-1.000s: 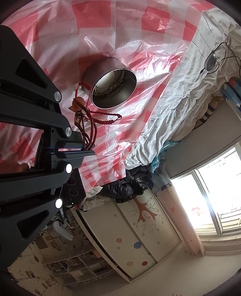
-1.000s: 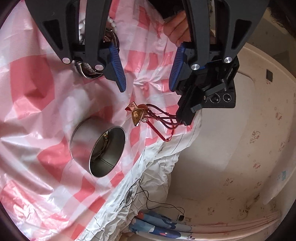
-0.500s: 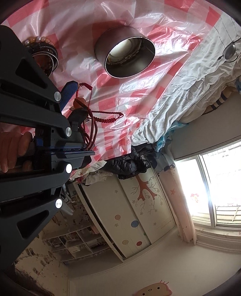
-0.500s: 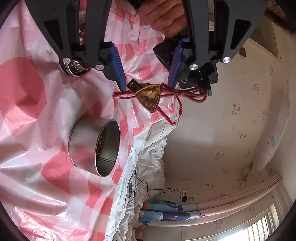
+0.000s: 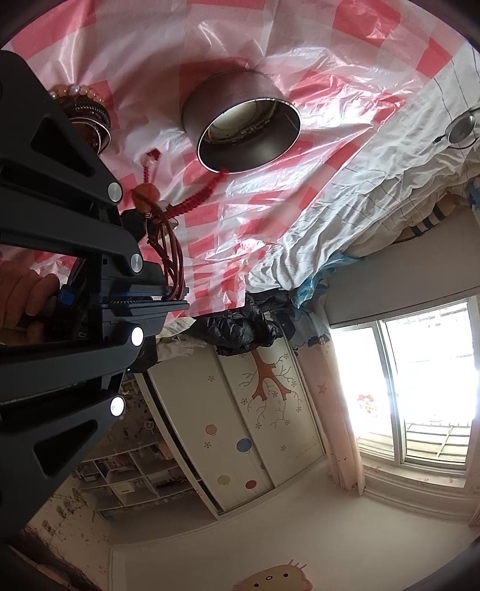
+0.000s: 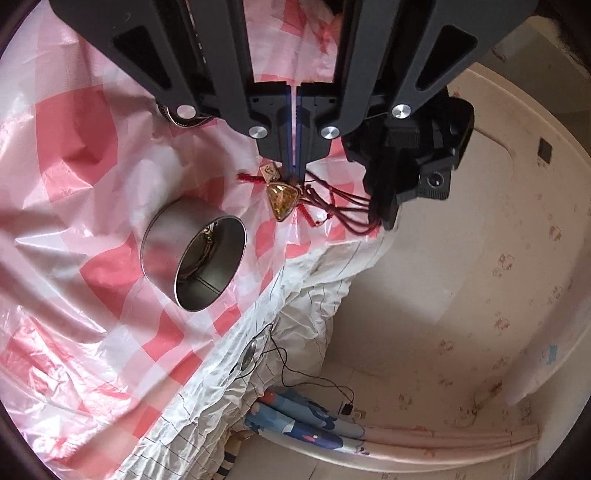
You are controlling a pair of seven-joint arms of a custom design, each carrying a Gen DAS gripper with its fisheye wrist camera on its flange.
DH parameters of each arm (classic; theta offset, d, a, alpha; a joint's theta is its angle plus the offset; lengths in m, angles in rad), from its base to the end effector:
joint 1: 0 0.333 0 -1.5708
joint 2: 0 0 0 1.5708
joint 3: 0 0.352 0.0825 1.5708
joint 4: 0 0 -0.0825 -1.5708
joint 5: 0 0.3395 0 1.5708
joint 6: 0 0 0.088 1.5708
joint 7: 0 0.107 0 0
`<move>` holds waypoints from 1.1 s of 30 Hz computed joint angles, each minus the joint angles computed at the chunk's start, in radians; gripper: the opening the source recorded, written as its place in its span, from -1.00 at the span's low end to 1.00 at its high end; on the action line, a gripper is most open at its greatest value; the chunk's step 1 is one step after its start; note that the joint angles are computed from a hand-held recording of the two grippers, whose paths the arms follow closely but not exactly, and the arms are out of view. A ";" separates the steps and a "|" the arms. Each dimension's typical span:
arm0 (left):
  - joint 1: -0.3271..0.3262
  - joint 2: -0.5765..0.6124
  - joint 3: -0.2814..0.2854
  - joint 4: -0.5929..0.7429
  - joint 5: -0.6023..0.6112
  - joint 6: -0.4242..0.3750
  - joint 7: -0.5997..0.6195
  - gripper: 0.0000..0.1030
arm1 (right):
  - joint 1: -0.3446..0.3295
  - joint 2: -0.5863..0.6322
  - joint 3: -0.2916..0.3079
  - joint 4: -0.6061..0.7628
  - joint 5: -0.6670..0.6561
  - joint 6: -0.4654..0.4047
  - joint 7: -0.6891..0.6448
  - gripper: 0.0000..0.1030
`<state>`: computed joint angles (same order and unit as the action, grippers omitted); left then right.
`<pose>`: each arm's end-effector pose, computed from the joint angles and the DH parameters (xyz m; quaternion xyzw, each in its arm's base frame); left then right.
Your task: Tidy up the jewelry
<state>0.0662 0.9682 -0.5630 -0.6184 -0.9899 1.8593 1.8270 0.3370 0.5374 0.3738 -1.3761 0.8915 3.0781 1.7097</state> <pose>0.7577 -0.1723 0.5656 0.4407 -0.5976 0.5575 0.3713 0.6306 0.3522 0.5728 -0.4281 0.6936 0.1314 0.5642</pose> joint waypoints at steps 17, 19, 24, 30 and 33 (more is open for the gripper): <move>0.014 0.028 -0.022 0.019 -0.036 0.005 -0.049 -0.97 | -0.053 0.042 0.106 0.066 0.292 -0.030 -0.266 0.25; 0.006 0.042 -0.025 0.044 -0.037 -0.008 -0.062 -0.97 | -0.030 0.036 0.075 0.060 0.299 -0.014 -0.246 0.25; 0.019 0.032 -0.043 0.000 -0.077 -0.025 -0.049 -0.97 | -0.003 0.037 0.032 0.041 0.253 0.038 -0.148 0.25; 0.022 0.052 -0.055 0.013 -0.122 -0.038 -0.081 -0.97 | -0.055 0.081 0.150 0.094 0.276 0.100 -0.288 0.25; 0.020 0.066 -0.055 0.033 -0.130 -0.037 -0.102 -0.97 | -0.103 0.106 0.239 0.137 0.337 0.071 -0.445 0.07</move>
